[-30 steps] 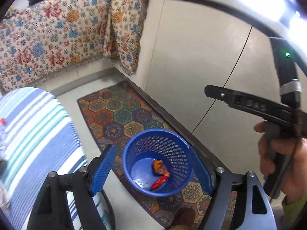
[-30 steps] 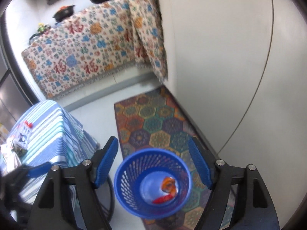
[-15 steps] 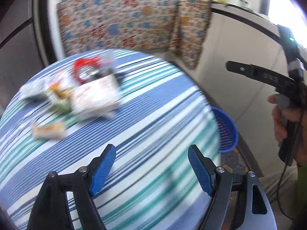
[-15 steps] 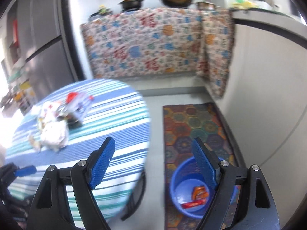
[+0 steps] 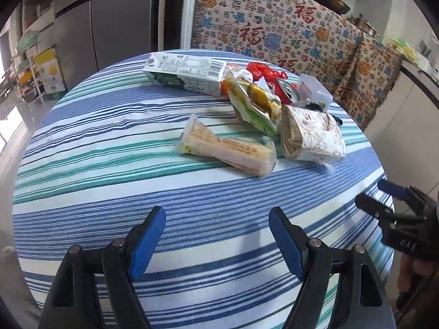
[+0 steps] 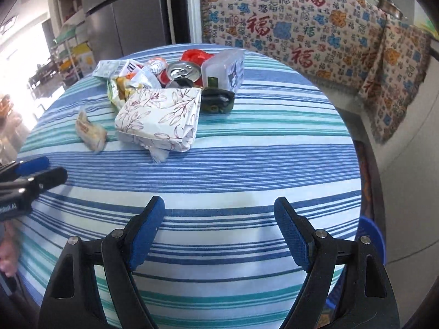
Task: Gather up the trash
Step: 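Move both tools back over the table toward the remaining trash, then grasp the floral paper box with the right tool while the left tool grasps the bread bag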
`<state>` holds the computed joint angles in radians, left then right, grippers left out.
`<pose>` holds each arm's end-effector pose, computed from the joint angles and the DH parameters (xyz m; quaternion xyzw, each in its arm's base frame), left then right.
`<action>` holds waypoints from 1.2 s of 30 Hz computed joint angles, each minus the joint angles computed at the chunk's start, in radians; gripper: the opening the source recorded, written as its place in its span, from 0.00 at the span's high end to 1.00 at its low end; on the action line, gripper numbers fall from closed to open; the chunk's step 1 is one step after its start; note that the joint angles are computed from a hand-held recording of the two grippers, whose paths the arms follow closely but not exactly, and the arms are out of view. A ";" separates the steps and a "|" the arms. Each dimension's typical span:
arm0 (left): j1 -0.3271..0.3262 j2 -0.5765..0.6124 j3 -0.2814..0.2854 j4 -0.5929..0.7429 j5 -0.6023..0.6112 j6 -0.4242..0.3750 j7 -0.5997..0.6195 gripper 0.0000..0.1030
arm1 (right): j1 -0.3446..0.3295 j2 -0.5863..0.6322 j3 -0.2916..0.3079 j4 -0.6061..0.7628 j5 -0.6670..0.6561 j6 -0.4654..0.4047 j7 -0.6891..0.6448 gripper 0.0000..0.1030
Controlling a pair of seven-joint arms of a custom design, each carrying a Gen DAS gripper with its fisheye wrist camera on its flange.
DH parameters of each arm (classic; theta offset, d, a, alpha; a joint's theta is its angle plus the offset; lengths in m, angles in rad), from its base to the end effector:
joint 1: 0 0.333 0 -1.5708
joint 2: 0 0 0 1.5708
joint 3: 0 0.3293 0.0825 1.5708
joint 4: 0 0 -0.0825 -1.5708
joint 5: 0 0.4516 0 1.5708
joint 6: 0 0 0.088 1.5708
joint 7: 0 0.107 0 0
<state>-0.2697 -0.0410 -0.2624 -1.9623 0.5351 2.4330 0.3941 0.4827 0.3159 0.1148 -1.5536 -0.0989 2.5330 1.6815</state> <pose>0.5606 -0.3308 0.5371 -0.7660 0.5524 -0.2573 0.2049 0.6437 0.4252 0.5376 -0.8199 0.4696 -0.1584 0.2866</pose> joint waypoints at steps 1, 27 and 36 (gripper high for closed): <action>0.002 0.002 0.002 0.005 -0.003 0.001 -0.020 0.23 | 0.002 0.001 0.000 -0.001 -0.003 0.000 0.001 0.19; -0.028 0.071 0.041 0.125 -0.023 -0.187 0.145 0.22 | -0.054 0.189 0.108 0.264 0.281 -0.082 -0.283 0.22; 0.035 -0.077 0.030 -0.039 -0.066 -0.033 0.138 0.22 | -0.054 0.123 0.122 0.198 0.474 -0.088 -0.527 0.25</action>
<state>-0.2344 -0.1181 -0.2326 -2.0016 0.4686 2.3998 0.5323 0.4288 0.4389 0.2373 -1.3559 0.3756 2.4453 1.1541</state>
